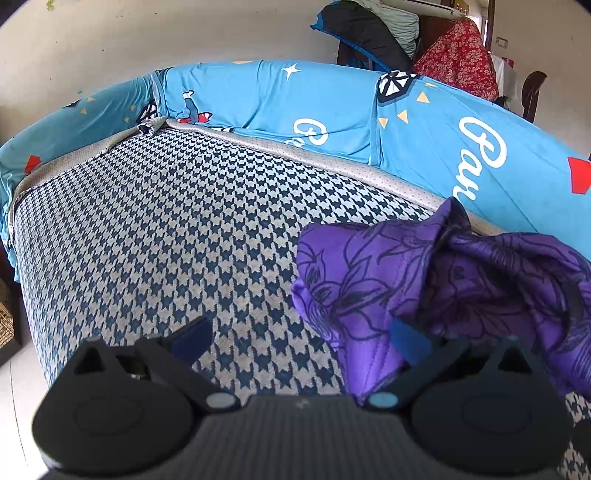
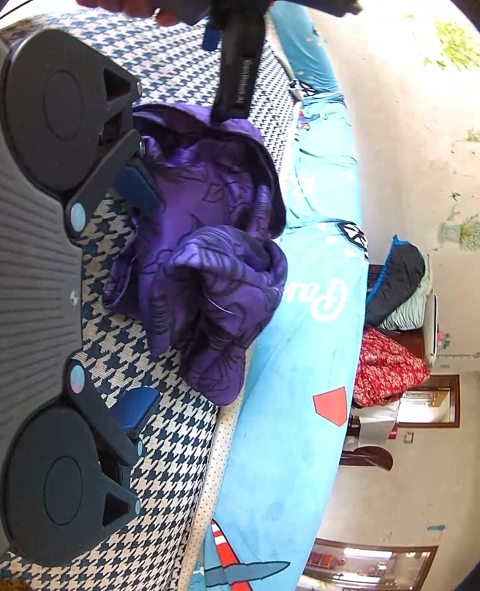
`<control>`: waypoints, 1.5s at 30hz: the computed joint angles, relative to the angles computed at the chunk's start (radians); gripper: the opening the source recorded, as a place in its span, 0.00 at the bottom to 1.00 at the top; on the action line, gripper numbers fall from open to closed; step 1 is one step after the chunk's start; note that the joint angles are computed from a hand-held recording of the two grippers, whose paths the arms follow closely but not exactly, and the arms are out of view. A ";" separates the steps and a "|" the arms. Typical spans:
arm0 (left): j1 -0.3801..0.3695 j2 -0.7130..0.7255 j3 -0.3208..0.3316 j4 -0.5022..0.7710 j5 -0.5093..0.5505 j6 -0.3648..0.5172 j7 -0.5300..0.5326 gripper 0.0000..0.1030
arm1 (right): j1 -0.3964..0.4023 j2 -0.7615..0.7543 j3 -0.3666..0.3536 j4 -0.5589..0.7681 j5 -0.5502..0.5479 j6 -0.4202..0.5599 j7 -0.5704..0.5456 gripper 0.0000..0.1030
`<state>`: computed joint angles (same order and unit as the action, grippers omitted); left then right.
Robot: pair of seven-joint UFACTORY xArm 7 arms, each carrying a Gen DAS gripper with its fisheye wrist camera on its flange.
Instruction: Fold clothes
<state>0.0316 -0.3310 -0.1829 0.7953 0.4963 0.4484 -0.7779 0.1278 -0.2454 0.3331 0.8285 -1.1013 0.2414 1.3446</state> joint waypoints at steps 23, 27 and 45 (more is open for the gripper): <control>-0.029 0.014 0.010 -0.010 -0.040 0.009 0.086 1.00 | -0.406 0.109 0.324 0.119 -0.154 -0.178 0.297 0.53; -0.028 0.020 0.012 -0.011 -0.034 0.008 0.090 1.00 | -0.371 0.154 0.289 0.147 -0.212 -0.179 0.384 0.11; -0.062 0.005 0.016 -0.025 -0.065 -0.029 0.103 1.00 | -0.178 -0.084 0.112 0.059 -0.313 0.107 0.610 0.07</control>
